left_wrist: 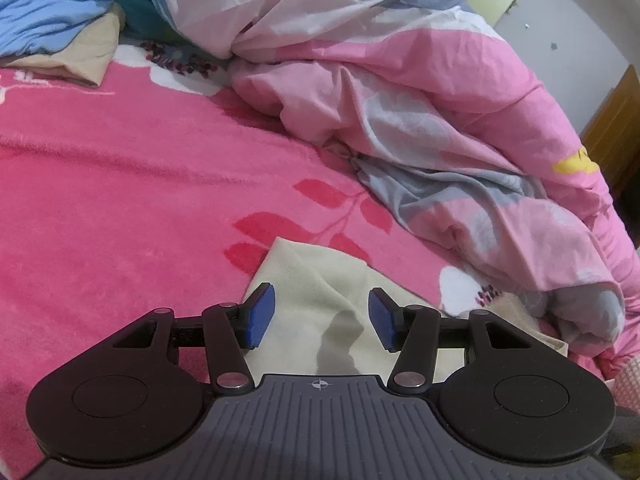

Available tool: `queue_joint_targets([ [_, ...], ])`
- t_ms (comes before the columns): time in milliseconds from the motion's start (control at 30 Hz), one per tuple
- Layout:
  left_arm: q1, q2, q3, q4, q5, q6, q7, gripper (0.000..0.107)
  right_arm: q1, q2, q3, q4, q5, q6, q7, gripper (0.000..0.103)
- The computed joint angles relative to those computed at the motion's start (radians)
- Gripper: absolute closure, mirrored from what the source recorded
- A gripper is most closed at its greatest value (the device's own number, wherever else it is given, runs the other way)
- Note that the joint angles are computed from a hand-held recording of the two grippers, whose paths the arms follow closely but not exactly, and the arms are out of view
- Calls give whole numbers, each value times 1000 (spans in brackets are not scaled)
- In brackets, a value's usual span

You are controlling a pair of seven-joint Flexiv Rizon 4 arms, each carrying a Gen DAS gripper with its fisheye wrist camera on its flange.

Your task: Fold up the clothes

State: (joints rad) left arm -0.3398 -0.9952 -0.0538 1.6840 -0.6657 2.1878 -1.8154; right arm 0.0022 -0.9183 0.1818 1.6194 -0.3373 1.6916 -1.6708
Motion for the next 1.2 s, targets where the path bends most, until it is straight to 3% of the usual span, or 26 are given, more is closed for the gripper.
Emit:
queue_joint_targets([
  [100, -12, -1, 12, -4, -12, -4, 14, 54, 79, 18, -108, 28, 25, 52, 20, 71],
  [133, -16, -2, 15, -5, -17, -6, 20, 54, 113, 28, -153, 44, 38, 70, 30, 63],
  [367, -39, -6, 30, -15, -57, -13, 53, 54, 136, 124, -207, 174, 67, 228, 12, 64],
  [567, -66, -18, 43, -31, -111, -3, 100, 54, -46, 96, 4, 143, -98, 258, 58, 67],
  [633, -68, -20, 41, -34, -123, 1, 113, 54, -106, 48, 78, 95, -178, 206, 93, 68],
  [733, -64, -19, 32, -34, -129, 5, 126, 54, -79, -24, 63, -11, -167, 61, 139, 71],
  [767, -63, -19, 30, -34, -130, 7, 129, 54, -104, -53, 104, -49, -163, 13, 144, 75],
  [867, -62, -18, 25, -33, -138, 14, 137, 54, -202, -84, 253, -86, -121, -50, 120, 75],
  [1067, -85, -15, 24, -30, -193, 72, 174, 53, -416, -53, 496, 30, -69, 32, 17, 75],
  [1133, -69, -15, 7, -23, -153, 111, 167, 52, -464, -46, 526, 57, -79, 71, 25, 75],
  [1200, -51, -16, -9, -17, -103, 141, 161, 51, -473, -34, 503, 68, -92, 100, 48, 75],
])
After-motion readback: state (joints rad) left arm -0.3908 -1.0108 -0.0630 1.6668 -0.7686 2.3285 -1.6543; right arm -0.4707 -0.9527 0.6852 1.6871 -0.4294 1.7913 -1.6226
